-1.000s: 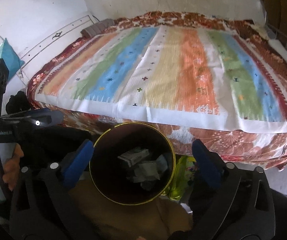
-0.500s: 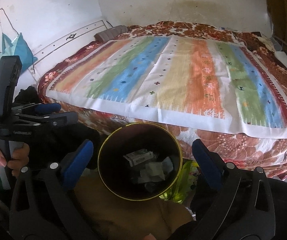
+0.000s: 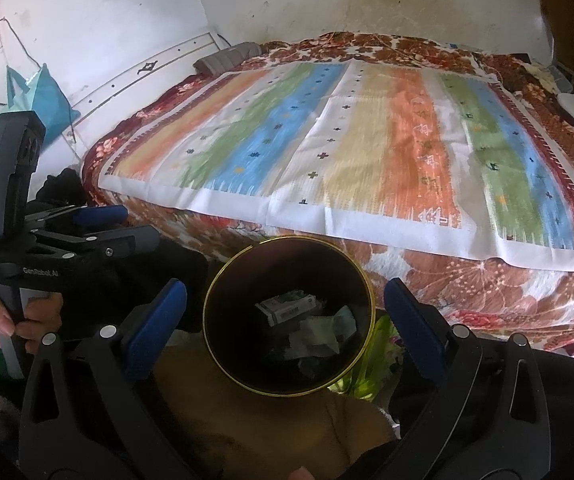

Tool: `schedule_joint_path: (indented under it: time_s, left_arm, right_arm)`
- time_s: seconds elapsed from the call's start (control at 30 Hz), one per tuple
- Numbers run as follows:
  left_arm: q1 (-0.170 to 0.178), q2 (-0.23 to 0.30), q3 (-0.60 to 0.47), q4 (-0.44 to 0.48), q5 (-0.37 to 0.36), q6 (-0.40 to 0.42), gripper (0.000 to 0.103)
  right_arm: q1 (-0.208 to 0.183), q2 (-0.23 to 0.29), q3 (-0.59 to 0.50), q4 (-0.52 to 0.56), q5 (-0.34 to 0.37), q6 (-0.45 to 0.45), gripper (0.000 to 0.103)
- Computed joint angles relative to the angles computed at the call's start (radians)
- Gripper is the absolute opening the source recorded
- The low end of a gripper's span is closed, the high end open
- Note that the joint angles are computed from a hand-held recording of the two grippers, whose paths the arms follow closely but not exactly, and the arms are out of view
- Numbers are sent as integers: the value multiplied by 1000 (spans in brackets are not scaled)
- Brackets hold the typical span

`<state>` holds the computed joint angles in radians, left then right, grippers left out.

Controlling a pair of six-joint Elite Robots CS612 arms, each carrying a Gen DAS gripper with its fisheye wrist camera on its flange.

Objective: Collect trash

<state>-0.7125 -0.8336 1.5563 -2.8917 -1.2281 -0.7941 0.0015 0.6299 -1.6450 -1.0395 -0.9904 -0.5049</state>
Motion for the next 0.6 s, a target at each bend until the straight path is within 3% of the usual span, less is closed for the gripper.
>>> schedule_joint_path:
  time_s: [0.6]
  left_arm:
    - [-3,5,-5,9,-3,2,97]
  right_arm:
    - [-1,-5,14,22,17,16,94]
